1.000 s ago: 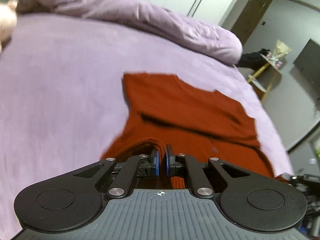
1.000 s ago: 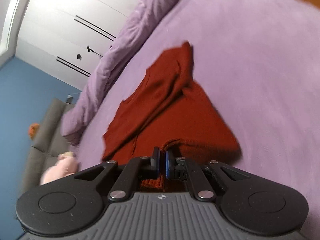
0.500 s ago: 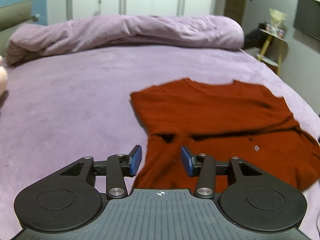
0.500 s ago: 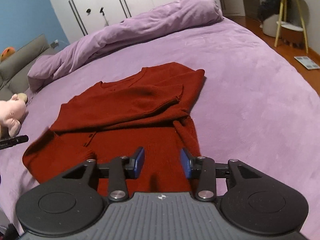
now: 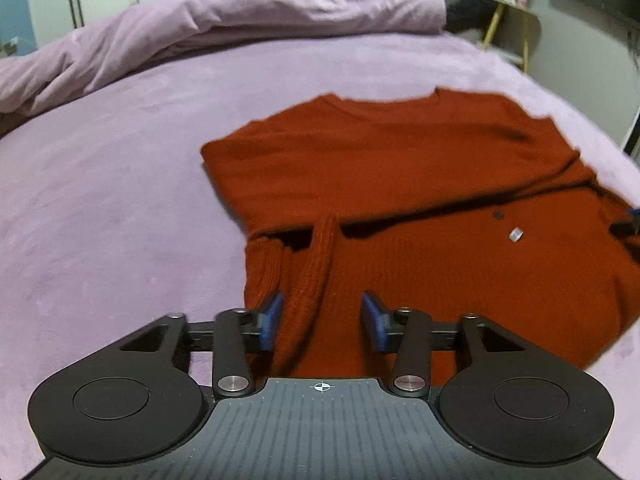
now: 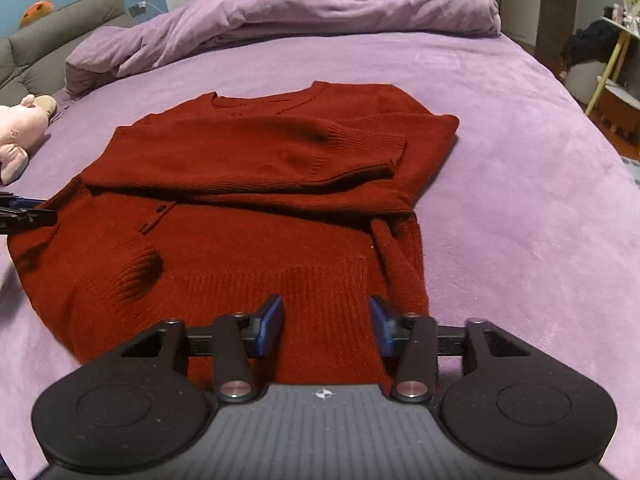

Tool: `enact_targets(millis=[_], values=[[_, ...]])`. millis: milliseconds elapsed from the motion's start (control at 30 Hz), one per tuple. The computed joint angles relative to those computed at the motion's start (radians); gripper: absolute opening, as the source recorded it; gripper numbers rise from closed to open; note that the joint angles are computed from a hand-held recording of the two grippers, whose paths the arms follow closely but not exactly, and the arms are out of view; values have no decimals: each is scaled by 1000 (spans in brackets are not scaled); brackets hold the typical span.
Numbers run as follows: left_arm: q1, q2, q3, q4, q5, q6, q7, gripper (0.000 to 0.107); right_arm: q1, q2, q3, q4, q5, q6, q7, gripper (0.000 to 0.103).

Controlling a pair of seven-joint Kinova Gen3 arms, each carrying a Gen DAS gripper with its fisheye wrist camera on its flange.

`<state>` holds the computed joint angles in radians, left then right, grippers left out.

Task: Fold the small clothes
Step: 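Grasp the folded cardigan edge with both tools and lift it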

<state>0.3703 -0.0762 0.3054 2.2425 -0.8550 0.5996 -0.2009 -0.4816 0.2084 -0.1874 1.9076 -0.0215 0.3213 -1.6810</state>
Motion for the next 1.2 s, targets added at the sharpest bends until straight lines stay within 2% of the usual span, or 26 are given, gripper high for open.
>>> enact_targets(millis=[100,200,267,300,367,467,500,533,600,667,733,833,900,967,1000,1033,1100,1167,1200], values=[[-3,10,-18,-1,7,-17,-19,45,15,0,-16,13,-19,-23,20,29],[25,14,-83,2,33,-58,-50,44,32,4,-29,16,-33,-32,32,21],[5,6,-90,6,73,-91,-89,28,34,5,-36,18,0,-41,-5,10],[-15,5,-73,2,87,-88,-96,12,45,5,-52,18,13,-44,-16,8],[-51,-9,-23,-4,78,-66,-68,9,31,-6,-40,21,-4,-53,11,6],[-73,-112,-22,10,102,-117,-71,9,79,-44,-80,47,-116,-132,114,6],[-70,-158,-43,16,103,-151,-64,9,75,-57,-71,55,-157,-166,139,6],[-86,-196,-49,25,87,-191,-40,9,52,-69,-44,58,-197,-194,157,6],[-163,-238,-7,21,15,-223,40,9,-29,-78,49,51,-251,-251,159,6],[-256,-229,66,-6,-66,-190,96,9,-107,-58,141,27,-239,-290,125,6],[-344,-158,158,-43,-148,-111,176,9,-181,-14,234,-8,-171,-307,55,6],[-482,-25,268,-67,-178,-91,235,10,-276,80,370,-108,-96,-223,-67,6],[-533,50,301,-71,-146,-104,216,10,-291,144,400,-177,-80,-142,-118,7],[-513,84,285,-51,-174,-119,247,12,-243,179,356,-221,-76,-75,-120,8],[-479,85,255,-34,-211,-130,288,24,-204,185,312,-234,-51,-52,-132,10],[-455,73,224,-6,-251,-159,328,43,-178,183,278,-234,-20,-44,-160,13],[-440,52,189,33,-316,-211,380,58,-98,169,185,-210,17,-64,-185,16],[-427,61,164,42,-316,-237,369,52,-30,166,105,-202,53,-67,-197,17],[-410,66,137,41,-292,-252,340,45,-21,167,90,-197,93,-77,-221,17]])
